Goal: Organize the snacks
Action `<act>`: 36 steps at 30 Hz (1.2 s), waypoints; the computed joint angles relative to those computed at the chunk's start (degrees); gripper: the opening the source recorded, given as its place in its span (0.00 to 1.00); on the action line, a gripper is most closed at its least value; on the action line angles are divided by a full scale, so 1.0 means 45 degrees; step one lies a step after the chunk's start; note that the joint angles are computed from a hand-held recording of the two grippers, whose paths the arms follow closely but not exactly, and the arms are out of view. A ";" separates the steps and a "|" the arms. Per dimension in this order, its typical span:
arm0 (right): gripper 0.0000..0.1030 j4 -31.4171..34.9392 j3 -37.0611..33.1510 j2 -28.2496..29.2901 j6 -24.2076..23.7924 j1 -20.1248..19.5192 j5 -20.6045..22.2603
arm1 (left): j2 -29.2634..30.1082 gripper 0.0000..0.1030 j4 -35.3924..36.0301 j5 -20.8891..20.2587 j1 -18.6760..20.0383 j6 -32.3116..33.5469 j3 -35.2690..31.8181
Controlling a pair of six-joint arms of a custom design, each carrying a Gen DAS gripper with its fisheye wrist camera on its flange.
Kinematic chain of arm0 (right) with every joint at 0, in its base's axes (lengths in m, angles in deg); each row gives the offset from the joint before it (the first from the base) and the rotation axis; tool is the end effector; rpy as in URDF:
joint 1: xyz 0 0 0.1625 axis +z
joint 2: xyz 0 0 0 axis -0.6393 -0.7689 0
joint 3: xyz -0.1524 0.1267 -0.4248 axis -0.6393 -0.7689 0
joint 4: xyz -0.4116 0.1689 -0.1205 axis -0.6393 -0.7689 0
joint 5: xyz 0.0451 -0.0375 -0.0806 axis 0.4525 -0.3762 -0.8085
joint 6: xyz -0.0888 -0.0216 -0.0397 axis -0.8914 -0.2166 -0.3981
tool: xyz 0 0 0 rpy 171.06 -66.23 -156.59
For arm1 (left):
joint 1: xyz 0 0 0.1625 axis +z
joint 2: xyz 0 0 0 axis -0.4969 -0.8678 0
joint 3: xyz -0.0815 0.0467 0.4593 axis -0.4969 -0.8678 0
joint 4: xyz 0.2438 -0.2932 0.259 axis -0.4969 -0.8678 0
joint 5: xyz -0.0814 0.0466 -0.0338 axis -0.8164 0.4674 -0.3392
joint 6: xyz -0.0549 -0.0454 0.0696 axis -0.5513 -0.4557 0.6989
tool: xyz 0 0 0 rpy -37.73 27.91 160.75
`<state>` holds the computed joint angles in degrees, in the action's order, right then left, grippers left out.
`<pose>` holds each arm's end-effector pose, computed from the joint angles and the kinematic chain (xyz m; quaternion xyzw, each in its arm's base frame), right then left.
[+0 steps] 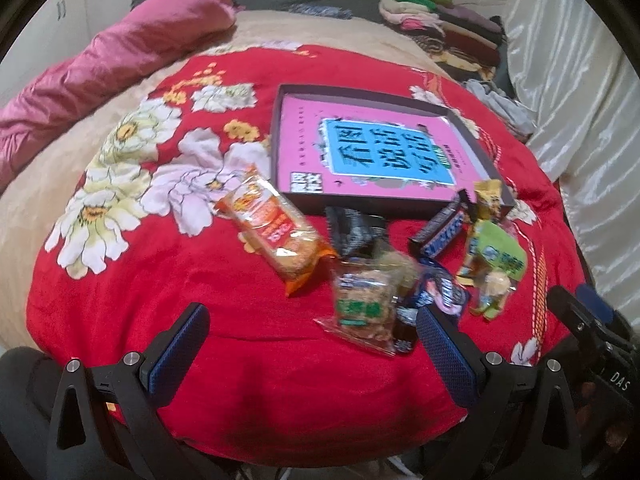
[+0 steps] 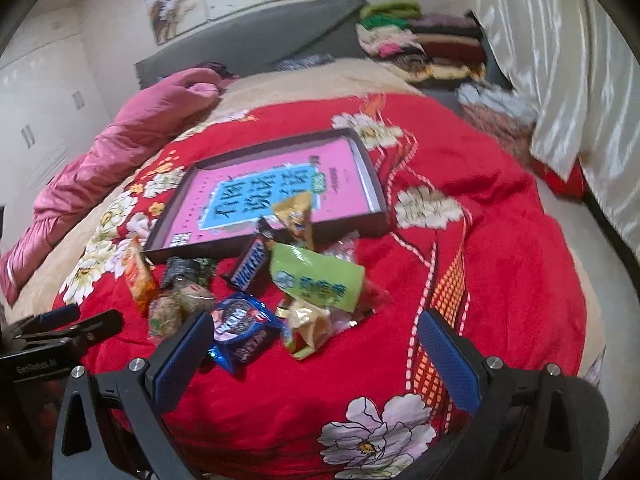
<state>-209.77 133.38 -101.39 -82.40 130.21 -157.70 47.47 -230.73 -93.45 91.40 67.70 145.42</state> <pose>0.0976 -0.8053 0.1360 0.0972 -0.8780 0.3757 0.2801 -0.2061 -0.8084 0.0349 0.0897 0.9115 -0.2592 0.3064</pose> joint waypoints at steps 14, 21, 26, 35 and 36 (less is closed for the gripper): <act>0.98 0.3729 -0.1313 0.0449 0.1852 -0.0257 -0.0697 | 0.0122 1.00 0.1089 -0.1268 0.0994 -0.1981 -0.1178; 0.81 0.4309 -0.1473 0.0445 0.2571 -0.0393 -0.0442 | 0.0801 1.00 0.1419 -0.1072 0.1084 -0.1993 -0.2296; 0.72 0.4669 -0.1752 0.0590 0.2927 -0.0451 -0.0168 | 0.1099 0.97 0.1706 -0.1100 0.1171 -0.2121 -0.2806; 0.46 0.4759 -0.2352 0.1041 0.2620 -0.0432 0.0088 | 0.1263 0.82 0.1952 -0.1660 0.1357 -0.2631 -0.3220; 0.44 0.4790 -0.2389 0.1069 0.2529 -0.0429 0.0120 | 0.1270 0.80 0.1973 -0.1704 0.1383 -0.2777 -0.3242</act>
